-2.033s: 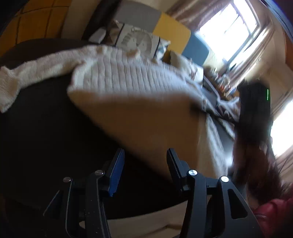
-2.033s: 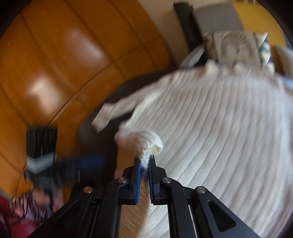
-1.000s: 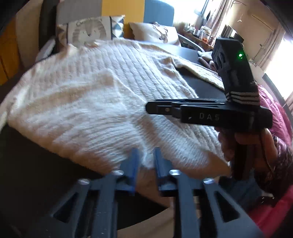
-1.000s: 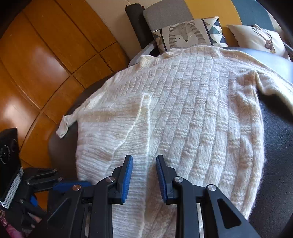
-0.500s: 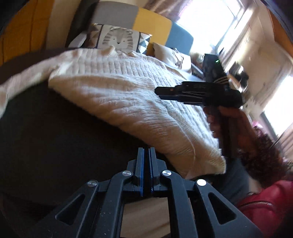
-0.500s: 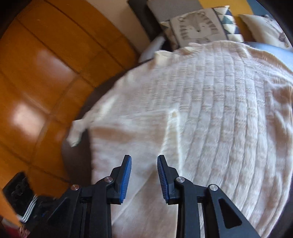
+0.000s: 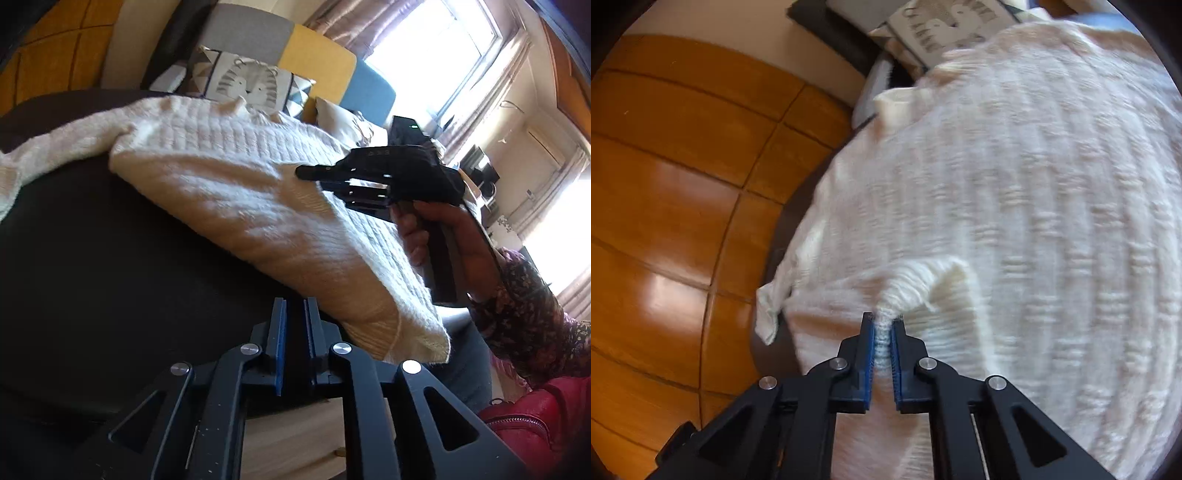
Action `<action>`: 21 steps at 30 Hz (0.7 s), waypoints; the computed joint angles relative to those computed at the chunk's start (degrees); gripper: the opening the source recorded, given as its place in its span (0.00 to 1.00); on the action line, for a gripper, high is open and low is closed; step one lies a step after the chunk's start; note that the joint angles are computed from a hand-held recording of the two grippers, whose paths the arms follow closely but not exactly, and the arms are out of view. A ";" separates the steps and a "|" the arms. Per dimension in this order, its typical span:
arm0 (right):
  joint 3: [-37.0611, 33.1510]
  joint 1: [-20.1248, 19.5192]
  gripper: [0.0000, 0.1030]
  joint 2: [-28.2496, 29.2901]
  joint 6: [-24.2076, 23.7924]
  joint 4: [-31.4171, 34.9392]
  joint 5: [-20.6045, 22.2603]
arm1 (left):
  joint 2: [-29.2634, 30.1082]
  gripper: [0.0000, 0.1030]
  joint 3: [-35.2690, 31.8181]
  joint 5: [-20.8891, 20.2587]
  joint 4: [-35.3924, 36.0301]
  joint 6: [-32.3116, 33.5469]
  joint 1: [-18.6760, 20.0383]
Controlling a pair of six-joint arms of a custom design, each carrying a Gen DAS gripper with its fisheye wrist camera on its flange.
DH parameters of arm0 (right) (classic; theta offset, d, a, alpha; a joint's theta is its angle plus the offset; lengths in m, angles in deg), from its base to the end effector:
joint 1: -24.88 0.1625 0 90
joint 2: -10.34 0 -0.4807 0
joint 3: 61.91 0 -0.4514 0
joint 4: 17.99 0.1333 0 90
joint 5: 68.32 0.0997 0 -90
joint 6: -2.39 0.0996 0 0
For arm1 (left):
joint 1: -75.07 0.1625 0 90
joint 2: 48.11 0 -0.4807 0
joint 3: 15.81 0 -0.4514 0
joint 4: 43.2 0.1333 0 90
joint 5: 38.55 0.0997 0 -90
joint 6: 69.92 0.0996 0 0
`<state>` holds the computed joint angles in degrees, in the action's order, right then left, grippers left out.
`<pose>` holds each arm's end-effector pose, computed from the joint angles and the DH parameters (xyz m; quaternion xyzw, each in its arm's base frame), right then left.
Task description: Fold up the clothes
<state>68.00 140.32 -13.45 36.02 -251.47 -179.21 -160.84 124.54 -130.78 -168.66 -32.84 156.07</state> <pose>0.2817 -0.3646 -0.0907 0.1244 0.9251 -0.3587 0.0058 0.0767 -0.3428 0.3116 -0.3916 -0.9174 0.0710 0.0023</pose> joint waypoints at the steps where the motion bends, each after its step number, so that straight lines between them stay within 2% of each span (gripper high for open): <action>1: -0.52 0.58 0.06 0.10 -0.45 -0.31 0.54 | 0.12 0.10 -0.36 -0.23 -0.46 -0.08 0.63; 4: -2.68 2.09 0.06 0.99 -0.85 -1.40 4.57 | 0.99 0.11 -2.18 -1.04 -1.78 -0.98 3.39; 6: -4.93 2.86 0.06 1.74 -1.32 -0.66 9.67 | 1.69 0.11 -3.89 -1.47 -2.51 -1.74 5.86; 9: -9.55 4.74 0.06 3.21 -3.01 3.84 15.85 | 2.49 0.12 -6.44 -0.62 -3.86 -3.26 9.64; 12: -14.90 6.45 0.06 5.36 -4.46 10.38 19.92 | 3.19 0.13 -8.22 0.60 -5.46 -4.26 13.16; 15: -20.21 7.72 0.06 7.86 -6.13 19.01 19.48 | 4.47 0.13 -10.23 1.25 -5.77 -6.16 16.62; 16: -21.50 7.85 0.11 8.71 -6.42 21.69 19.45 | 4.73 0.13 -10.48 1.00 -5.46 -6.59 17.12; 18: -23.99 7.71 0.28 10.50 -6.82 27.50 20.63 | 5.11 0.13 -10.77 0.46 -4.87 -7.26 17.82; 21: -24.80 8.16 0.29 11.42 -7.66 32.51 21.46 | 4.93 0.14 -10.14 0.65 -3.95 -5.90 16.91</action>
<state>43.20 148.48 -2.03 28.36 -218.96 -157.75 -155.91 114.40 -130.13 -172.61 -38.74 172.97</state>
